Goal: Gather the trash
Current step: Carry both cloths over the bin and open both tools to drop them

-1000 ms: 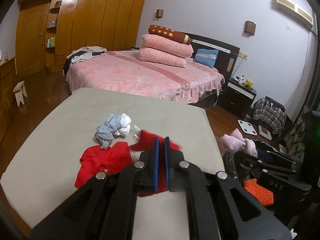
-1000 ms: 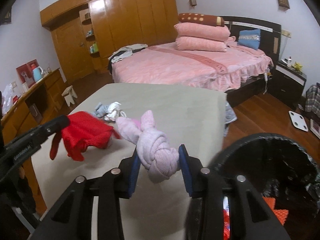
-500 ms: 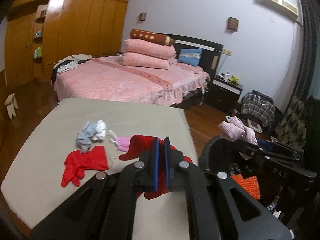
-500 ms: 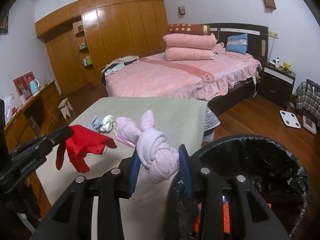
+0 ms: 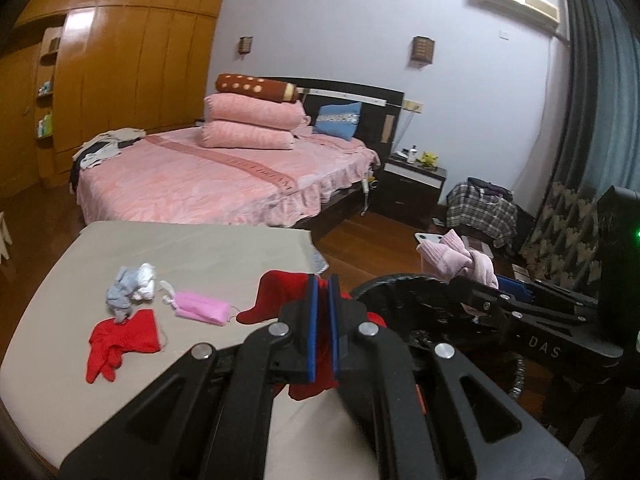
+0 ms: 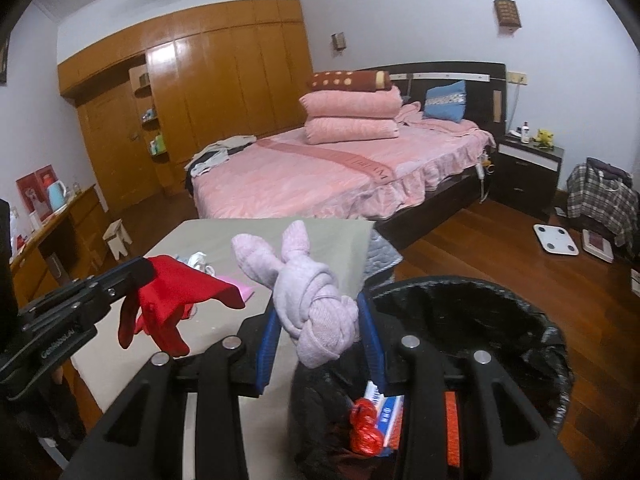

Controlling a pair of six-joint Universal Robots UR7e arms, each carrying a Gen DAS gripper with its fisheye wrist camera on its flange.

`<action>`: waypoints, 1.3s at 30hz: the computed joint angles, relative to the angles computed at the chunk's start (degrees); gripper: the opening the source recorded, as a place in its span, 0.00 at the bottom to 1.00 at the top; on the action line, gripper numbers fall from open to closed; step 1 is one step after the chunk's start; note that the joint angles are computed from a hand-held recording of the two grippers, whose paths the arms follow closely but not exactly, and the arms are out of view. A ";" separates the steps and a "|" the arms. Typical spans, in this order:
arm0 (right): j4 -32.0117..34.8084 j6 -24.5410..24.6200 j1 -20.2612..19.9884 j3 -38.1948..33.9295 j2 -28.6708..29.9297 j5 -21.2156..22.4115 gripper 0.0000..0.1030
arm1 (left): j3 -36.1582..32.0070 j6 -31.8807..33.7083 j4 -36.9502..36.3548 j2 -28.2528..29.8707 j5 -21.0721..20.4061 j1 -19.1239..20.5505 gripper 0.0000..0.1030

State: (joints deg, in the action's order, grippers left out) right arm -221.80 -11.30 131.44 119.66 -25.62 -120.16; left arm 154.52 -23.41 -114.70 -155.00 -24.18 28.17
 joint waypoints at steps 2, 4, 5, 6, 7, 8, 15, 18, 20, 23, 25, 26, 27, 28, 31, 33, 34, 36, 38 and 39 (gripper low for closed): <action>-1.28 -0.30 -0.43 1.08 -0.69 -0.53 0.37 | 0.75 0.72 -2.43 1.74 -0.77 -0.44 0.04; -2.30 -0.51 -0.95 2.12 -1.33 -1.10 0.37 | 1.49 1.91 -5.68 3.69 -1.86 -0.34 0.04; -2.74 -0.57 -1.20 2.62 -1.62 -1.35 0.37 | 1.93 2.28 -7.12 4.68 -2.46 -0.47 0.04; -3.58 -0.69 -1.45 3.40 -2.00 -1.87 0.37 | 2.35 2.90 -8.87 5.72 -2.90 -0.42 0.04; -4.03 -0.82 -1.61 3.81 -2.19 -2.15 0.37 | 3.03 3.99 -11.79 7.48 -3.60 -0.31 0.04; -4.63 -0.93 -1.84 4.39 -2.47 -2.68 0.37 | 3.53 5.59 -15.48 9.58 -4.33 0.35 0.04; -8.86 -1.59 -3.67 7.66 -3.92 -5.55 0.37 | 5.81 13.76 -38.40 25.25 -10.28 4.67 0.04; -10.64 -1.97 -4.79 8.75 -4.16 -6.23 0.37 | 5.89 16.97 -48.43 33.71 -13.41 7.03 0.04; -11.45 -2.21 -5.85 9.32 -4.31 -6.76 0.37 | 5.82 19.72 -55.49 39.75 -15.28 8.54 0.04; -12.27 -2.90 -7.04 9.66 -4.35 -7.18 0.37 | 5.54 22.52 -63.45 47.38 -17.44 10.16 0.04; -13.04 -3.68 -7.96 9.77 -4.30 -7.28 0.37 | 5.15 24.04 -67.72 51.75 -18.52 11.16 0.04; -13.16 -3.87 -8.21 9.68 -4.24 -7.38 0.37 | 4.87 24.76 -69.75 53.98 -19.15 11.78 0.04; -13.37 -4.20 -8.76 9.71 -4.29 -7.24 0.37 | 4.54 25.41 -71.39 55.99 -19.87 12.42 0.04; -13.56 -4.41 -9.29 9.79 -4.31 -7.03 0.37 | 4.08 25.98 -72.41 57.61 -20.99 13.14 0.07; -14.05 -4.65 -10.56 9.91 -4.31 -7.33 0.42 | 3.09 26.43 -73.48 60.26 -22.88 14.66 0.38; -13.74 -4.13 -11.15 10.04 -4.74 -7.40 0.45 | 3.22 26.08 -74.76 60.80 -23.19 15.05 0.56; -14.23 -4.23 -11.32 10.27 -4.82 -7.37 0.48 | 3.33 25.83 -74.44 60.36 -23.24 15.38 0.57; -15.79 -4.69 -11.29 10.72 -4.68 -7.43 0.63 | 3.45 25.61 -73.14 59.20 -22.31 15.31 0.58; -16.79 -4.84 -10.77 10.94 -4.36 -7.90 0.72 | 3.69 25.13 -71.84 57.73 -20.93 14.80 0.64; -17.28 -5.05 -10.59 10.99 -4.28 -8.11 0.80 | 3.97 24.88 -71.16 56.68 -20.08 14.46 0.69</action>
